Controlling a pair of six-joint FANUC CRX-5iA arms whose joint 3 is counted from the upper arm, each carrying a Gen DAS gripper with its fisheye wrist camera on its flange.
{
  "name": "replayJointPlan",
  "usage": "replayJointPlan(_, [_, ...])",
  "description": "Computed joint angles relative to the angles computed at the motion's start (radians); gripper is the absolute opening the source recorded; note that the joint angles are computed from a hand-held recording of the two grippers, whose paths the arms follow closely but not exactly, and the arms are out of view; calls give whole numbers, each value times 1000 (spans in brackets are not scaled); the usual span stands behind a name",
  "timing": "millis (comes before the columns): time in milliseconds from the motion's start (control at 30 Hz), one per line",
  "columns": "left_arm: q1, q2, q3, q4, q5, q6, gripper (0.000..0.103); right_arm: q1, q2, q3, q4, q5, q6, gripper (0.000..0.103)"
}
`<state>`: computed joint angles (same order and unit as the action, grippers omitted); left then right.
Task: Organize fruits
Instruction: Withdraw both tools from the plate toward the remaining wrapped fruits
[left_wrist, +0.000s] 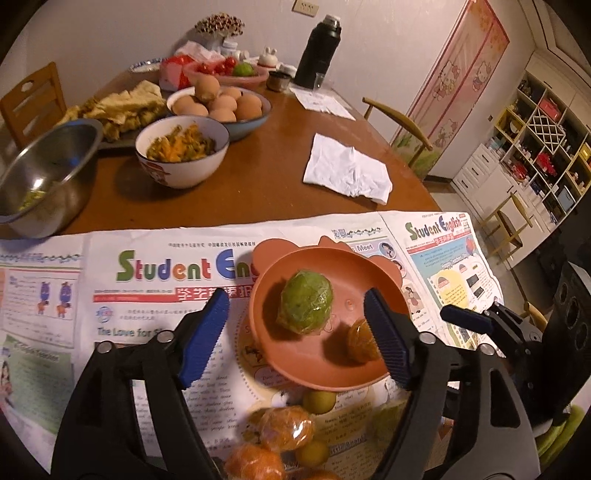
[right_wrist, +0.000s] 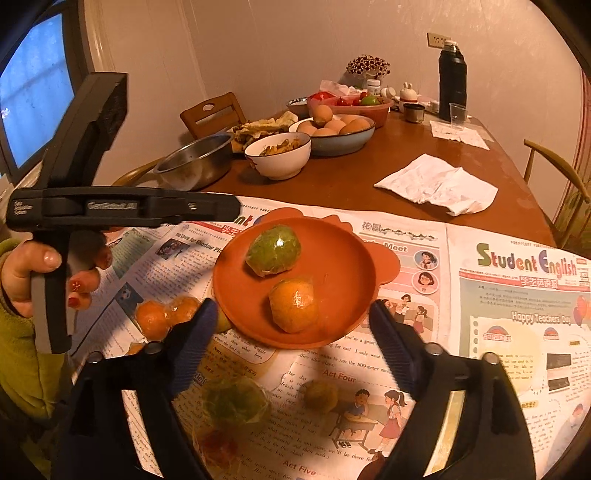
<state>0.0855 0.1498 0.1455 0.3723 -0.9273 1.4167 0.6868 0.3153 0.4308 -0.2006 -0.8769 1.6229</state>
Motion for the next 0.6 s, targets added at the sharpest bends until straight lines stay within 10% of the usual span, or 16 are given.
replayJointPlan(600, [15, -114, -86, -52, 50, 44, 93, 10, -63, -65, 40, 66, -33, 91])
